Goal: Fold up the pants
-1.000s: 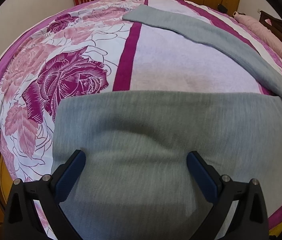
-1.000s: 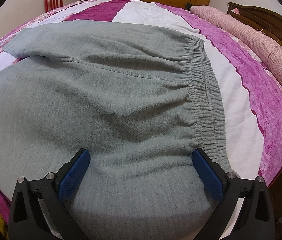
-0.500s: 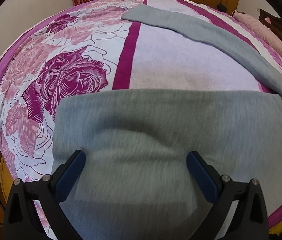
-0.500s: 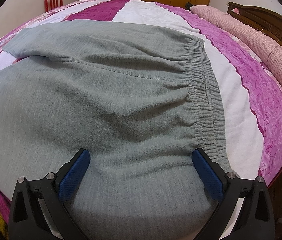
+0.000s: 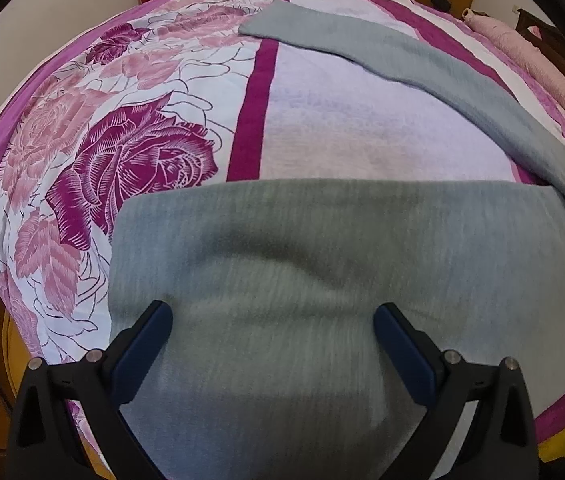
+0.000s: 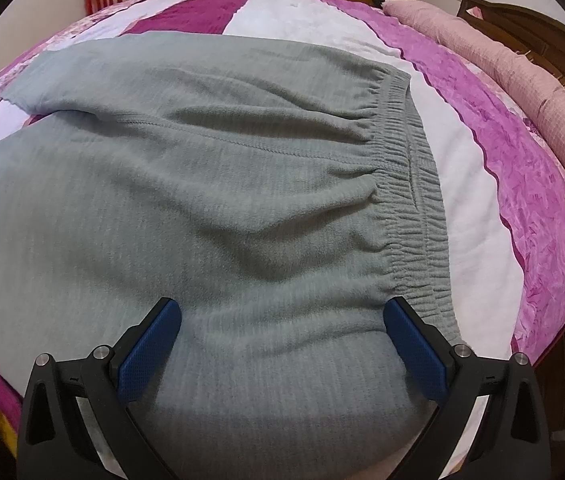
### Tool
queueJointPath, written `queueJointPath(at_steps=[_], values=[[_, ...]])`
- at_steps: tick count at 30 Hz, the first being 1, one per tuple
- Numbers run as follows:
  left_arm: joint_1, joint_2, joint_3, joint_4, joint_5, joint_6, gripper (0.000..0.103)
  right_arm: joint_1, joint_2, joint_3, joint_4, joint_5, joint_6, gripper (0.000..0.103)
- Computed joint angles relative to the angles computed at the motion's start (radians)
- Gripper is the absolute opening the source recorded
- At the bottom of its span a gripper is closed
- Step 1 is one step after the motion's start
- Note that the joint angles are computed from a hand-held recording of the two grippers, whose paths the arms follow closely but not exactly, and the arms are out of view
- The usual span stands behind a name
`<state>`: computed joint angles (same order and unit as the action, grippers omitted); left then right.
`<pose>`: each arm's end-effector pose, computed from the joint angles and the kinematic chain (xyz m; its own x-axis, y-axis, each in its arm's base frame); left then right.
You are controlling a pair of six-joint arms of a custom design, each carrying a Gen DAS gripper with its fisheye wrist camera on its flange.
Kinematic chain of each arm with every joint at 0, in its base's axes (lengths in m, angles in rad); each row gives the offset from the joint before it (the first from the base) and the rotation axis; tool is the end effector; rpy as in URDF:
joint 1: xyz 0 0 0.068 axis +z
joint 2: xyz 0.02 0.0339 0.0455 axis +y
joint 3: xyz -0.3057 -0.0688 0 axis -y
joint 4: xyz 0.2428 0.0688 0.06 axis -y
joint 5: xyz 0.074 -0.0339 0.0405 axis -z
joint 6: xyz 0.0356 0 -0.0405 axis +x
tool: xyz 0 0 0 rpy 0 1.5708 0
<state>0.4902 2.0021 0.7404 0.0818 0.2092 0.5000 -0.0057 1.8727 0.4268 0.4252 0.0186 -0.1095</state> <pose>0.2860 0.1443 0.0775 -0.9032 0.0496 -0.4264 0.0482 0.9987 0.0142 0.2580 -0.0021 0.0785 -0.8490 -0.1044 -0.5179 -0.0778 0.9943 -0.0729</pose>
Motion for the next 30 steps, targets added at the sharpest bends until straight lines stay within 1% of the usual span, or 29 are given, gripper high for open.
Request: queueJointPath(at_steps=[7,10,14,19,25,30], values=[[0.004,-0.053,0.021,-0.039,0.020,0.004,0.103,-0.016,-0.053,0.036,-0.104,-0.051,0.020,0.103],[-0.004,-0.069,0.039,-0.051,0.019,0.006,0.103,-0.022,-0.081,0.060,-0.142,-0.057,0.022,0.103],[-0.025,-0.075,0.080,-0.070,0.004,0.001,0.103,-0.021,-0.100,0.096,-0.175,-0.054,0.012,0.103],[-0.044,-0.069,0.142,-0.107,0.003,-0.013,0.103,-0.035,-0.103,0.178,-0.236,-0.067,-0.009,0.103],[-0.084,-0.026,0.280,-0.193,-0.005,-0.055,0.103,-0.057,-0.086,0.292,-0.300,-0.090,-0.021,0.103],[-0.115,0.019,0.403,-0.259,-0.020,-0.096,0.103,-0.079,-0.043,0.384,-0.350,-0.109,-0.027,0.103]])
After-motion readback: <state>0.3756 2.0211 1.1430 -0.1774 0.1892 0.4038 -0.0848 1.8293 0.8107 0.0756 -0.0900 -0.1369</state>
